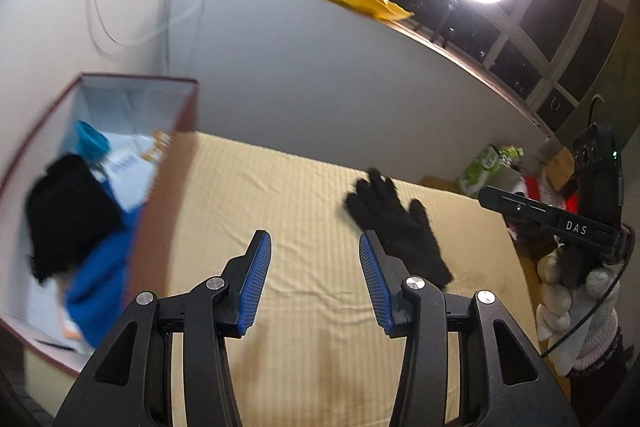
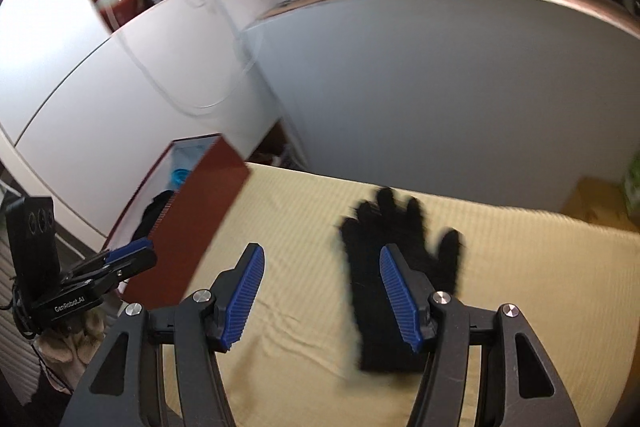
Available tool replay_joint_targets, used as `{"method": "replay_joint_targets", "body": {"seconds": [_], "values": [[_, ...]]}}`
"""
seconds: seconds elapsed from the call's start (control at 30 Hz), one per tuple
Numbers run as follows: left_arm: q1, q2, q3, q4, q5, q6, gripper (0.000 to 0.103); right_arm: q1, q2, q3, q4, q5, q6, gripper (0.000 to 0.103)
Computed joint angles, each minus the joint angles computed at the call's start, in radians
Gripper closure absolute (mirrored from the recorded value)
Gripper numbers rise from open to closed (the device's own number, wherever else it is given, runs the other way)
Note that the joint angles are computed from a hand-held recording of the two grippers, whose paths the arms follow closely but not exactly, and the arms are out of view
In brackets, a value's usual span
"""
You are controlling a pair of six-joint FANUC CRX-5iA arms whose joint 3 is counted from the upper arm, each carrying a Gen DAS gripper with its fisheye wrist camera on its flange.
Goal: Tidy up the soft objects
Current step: 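Move both tools back over the table toward the black glove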
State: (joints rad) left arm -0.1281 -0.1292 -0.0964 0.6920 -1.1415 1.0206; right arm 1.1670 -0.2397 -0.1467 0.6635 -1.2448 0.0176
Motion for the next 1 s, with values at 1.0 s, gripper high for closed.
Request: {"method": "replay_joint_targets", "body": {"seconds": [1.0], "values": [[-0.265,0.256,0.118,-0.072,-0.061,0.217,0.054,-0.218,-0.174,-0.252,-0.313,0.235,0.033,0.047]]}}
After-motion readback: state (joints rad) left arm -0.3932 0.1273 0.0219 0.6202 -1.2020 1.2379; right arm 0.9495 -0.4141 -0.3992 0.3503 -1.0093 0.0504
